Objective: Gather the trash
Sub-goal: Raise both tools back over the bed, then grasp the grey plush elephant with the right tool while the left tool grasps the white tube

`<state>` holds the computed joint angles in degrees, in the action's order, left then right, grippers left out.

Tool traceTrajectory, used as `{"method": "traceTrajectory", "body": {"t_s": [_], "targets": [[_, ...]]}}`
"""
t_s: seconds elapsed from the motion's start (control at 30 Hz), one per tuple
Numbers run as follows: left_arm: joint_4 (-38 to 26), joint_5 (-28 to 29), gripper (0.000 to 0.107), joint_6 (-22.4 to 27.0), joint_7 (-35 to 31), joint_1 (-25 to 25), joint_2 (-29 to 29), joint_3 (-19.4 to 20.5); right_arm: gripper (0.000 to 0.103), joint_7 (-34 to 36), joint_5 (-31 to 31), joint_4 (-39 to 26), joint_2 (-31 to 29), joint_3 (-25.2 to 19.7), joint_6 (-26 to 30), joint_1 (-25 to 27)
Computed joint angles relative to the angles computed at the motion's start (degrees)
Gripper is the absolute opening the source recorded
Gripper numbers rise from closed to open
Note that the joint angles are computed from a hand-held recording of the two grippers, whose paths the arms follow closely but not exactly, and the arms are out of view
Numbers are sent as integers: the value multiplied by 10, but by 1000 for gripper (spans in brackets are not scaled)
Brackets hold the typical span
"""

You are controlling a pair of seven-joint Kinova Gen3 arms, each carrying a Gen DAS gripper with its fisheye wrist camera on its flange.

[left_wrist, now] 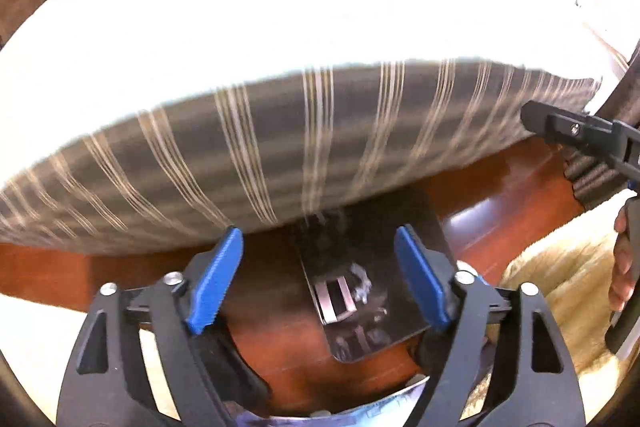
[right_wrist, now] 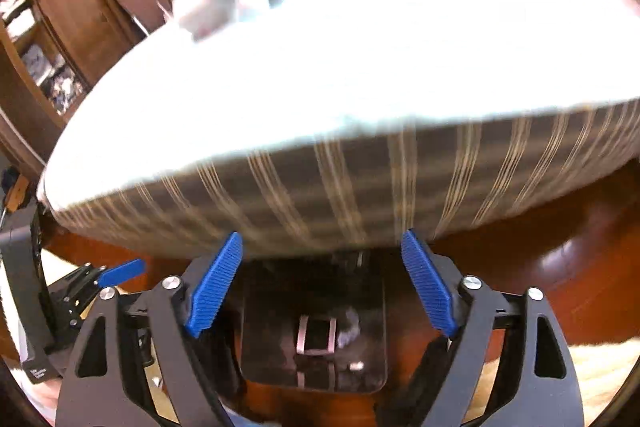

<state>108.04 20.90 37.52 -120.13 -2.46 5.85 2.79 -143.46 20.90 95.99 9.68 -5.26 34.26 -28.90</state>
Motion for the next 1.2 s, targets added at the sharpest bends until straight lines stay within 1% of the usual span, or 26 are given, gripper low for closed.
{"method": "traceTrajectory", "body": {"t_s": [0.07,0.13,0.27,0.3,0.37,0.4,0.43,0.47,0.53,0.57,0.63,0.7,0.77,0.83,0.87,0.9,0.93,1.1,1.2], "targets": [[-15,8,82,7,-4,-3,-13,-1,87,7,7,-8,-10,4,3,0],[-36,15,84,17,-13,-6,-21,-4,88,44,-8,-29,-11,-2,0,20],[-84,-15,86,17,17,5,-22,-7,88,98,-12,-98,18,-2,22,25],[-100,-25,87,20,28,5,-19,-8,88,104,-12,-106,19,0,27,18],[-132,-50,87,24,60,10,-8,-10,88,135,-28,-136,33,-2,36,24],[-147,-54,87,31,67,9,-3,-11,86,148,-35,-154,45,-1,42,25],[-161,-51,88,38,65,1,4,-7,80,163,-39,-170,56,0,47,26],[-174,-53,88,42,70,3,11,-9,76,175,-41,-186,68,3,55,24],[-184,-53,89,41,69,-5,19,-7,61,189,-45,-217,91,10,72,16],[-196,-57,89,44,74,-2,27,-9,58,200,-53,-235,103,10,80,17],[-211,-58,89,55,75,-9,33,-7,47,215,-66,-249,115,13,80,16],[-223,-60,89,59,78,-12,42,-5,42,225,-69,-271,129,20,92,10],[-239,-65,89,66,85,-12,52,-4,41,225,-68,-304,150,30,121,2],[-244,-64,89,67,83,-15,58,-2,39,229,-76,-319,161,32,132,2],[-252,-67,89,69,85,-15,63,-1,35,234,-82,-323,165,31,134,5],[-260,-71,89,70,89,-14,69,-1,27,238,-86,-324,166,31,133,7],[-266,-72,89,70,91,-13,74,0,21,240,-91,-324,168,31,130,9],[-320,-81,89,90,105,-15,114,5,21,244,-106,-321,171,33,110,15],[-358,-90,89,99,107,-12,140,7,21,239,-114,-339,180,37,126,19]]}}
